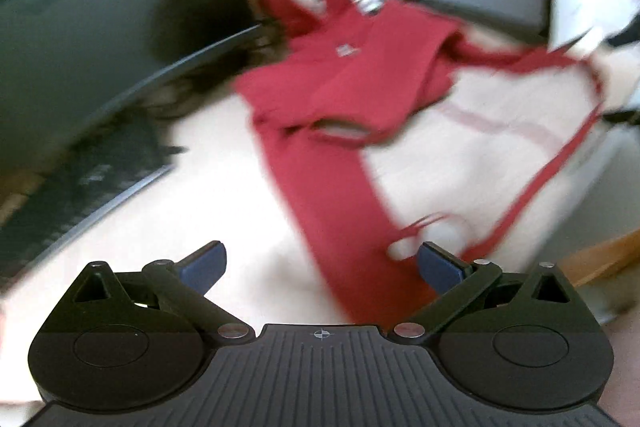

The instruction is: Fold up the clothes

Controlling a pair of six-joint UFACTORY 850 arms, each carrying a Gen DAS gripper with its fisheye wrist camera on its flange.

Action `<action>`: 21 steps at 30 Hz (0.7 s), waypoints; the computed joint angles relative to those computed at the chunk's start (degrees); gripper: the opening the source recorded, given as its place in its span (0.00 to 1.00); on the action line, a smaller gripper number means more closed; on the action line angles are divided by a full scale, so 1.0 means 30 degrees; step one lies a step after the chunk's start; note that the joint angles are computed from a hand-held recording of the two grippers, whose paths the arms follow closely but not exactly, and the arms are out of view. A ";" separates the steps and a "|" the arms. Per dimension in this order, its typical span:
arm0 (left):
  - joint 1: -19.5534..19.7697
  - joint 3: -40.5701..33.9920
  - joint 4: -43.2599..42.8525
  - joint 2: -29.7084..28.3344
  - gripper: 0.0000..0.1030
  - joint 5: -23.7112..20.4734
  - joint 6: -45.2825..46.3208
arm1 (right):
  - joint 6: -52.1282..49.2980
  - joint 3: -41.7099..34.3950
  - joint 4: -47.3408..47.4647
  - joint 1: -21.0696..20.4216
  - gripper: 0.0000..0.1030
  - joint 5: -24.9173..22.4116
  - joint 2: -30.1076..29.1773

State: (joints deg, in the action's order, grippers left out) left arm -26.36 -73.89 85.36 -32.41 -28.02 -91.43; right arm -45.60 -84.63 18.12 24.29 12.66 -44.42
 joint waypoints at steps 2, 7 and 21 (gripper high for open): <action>-0.0130 -0.0813 -0.1103 -0.0801 1.00 -0.1456 0.1224 | -0.3707 -0.0564 0.3937 0.0247 0.99 0.1572 -0.0889; 0.0189 -0.1929 0.1675 -0.1152 1.00 -0.8826 -0.1095 | -0.1820 0.0027 0.4420 0.0796 1.00 0.9324 0.0355; -0.0583 -0.0313 0.0193 0.0055 1.00 0.4843 0.1018 | -0.8275 -0.0765 1.0341 0.0623 1.00 0.7171 -0.0985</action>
State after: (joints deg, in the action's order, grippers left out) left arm -28.11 -74.83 85.94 -32.24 -13.49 -88.37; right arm -70.42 -86.92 49.15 26.16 34.18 -47.38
